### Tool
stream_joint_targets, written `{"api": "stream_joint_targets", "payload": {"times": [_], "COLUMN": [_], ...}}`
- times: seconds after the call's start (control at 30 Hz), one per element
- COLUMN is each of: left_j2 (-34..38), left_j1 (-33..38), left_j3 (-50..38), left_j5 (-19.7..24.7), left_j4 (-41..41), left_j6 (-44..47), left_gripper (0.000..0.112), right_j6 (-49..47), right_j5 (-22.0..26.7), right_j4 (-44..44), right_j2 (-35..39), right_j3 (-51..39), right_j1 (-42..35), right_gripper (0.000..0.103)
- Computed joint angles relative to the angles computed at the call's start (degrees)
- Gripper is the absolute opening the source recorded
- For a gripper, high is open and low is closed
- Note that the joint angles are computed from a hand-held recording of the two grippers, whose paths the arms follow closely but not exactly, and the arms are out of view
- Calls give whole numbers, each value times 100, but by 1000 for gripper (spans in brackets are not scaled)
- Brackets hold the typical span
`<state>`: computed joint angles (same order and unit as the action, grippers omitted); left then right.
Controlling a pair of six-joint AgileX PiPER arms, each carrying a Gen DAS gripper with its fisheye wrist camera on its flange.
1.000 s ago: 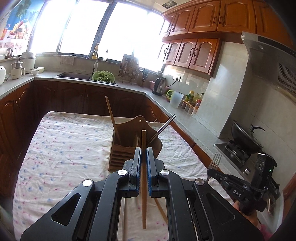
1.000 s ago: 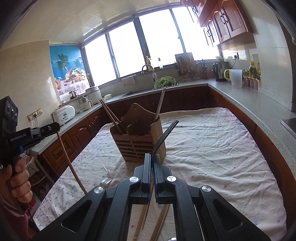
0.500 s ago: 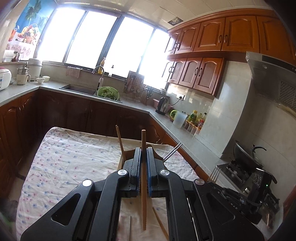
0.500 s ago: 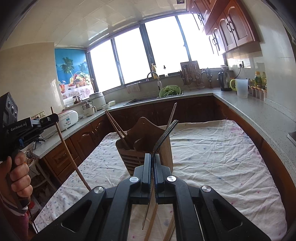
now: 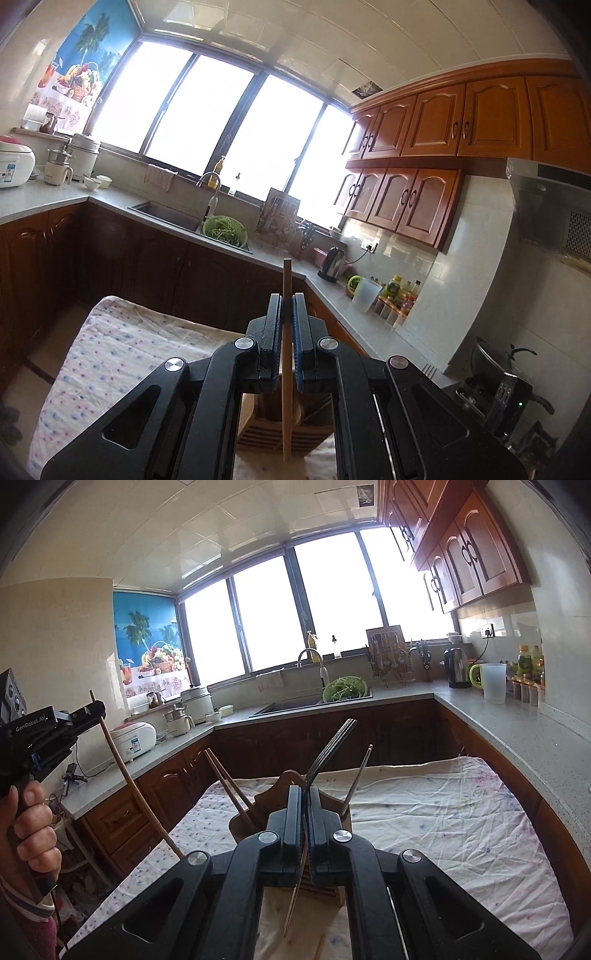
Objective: Organize utensils
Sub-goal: 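Lift the wooden chopstick with the left tool while the right tool carries the fork to the holder, then lower the chopstick and fork into the wooden holder and open both tools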
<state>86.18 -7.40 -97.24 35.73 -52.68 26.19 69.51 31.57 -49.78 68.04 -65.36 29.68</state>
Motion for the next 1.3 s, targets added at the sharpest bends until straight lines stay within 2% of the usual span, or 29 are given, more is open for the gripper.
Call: {"api": "stream_joint_targets", "payload": {"times": [0.23, 0.33, 0.43, 0.67, 0.77, 0.87, 1.0, 1.13, 1.23, 1.3], "left_j2": [510, 722, 927, 1200, 1269, 1321, 1364, 1484, 1463, 1504], "left_j1": [-67, -220, -361, -620, -690, -741, -856, -974, -1002, -942], "left_j3": [-363, -418, -419, 8, 246, 432, 544, 443, 542, 439], "left_j5": [-559, -949, -1227, -1923, -2033, -1979, -1902, -1635, -1660, -1434], "left_j4": [-635, -539, -500, -1023, -1374, -1532, -1354, -627, -712, -636], "left_j6": [282, 228, 211, 804, 1208, 1447, 1486, 1019, 1214, 1090], "left_gripper": [4, 4, 4, 4, 4, 5, 5, 5, 5, 5], "right_j6": [186, 916, 1836, 3026, 3396, 3494, 3508, 3054, 2357, 2126], "right_j5": [-437, -681, -646, -535, -474, -536, -609, -945, -1274, -1410], "right_j4": [-403, -1141, -2228, -3616, -3989, -3972, -3809, -3135, -2262, -1981], "right_j2": [544, 702, 941, 1448, 1581, 1668, 1686, 1667, 1654, 1633], "right_j3": [-452, -410, -384, -267, -121, -8, 182, 261, 254, 270], "right_j1": [-436, -533, -471, -352, -290, -295, -296, -489, -700, -768], "right_gripper": [3, 3, 3, 3, 3, 3, 3, 3, 3, 3]}}
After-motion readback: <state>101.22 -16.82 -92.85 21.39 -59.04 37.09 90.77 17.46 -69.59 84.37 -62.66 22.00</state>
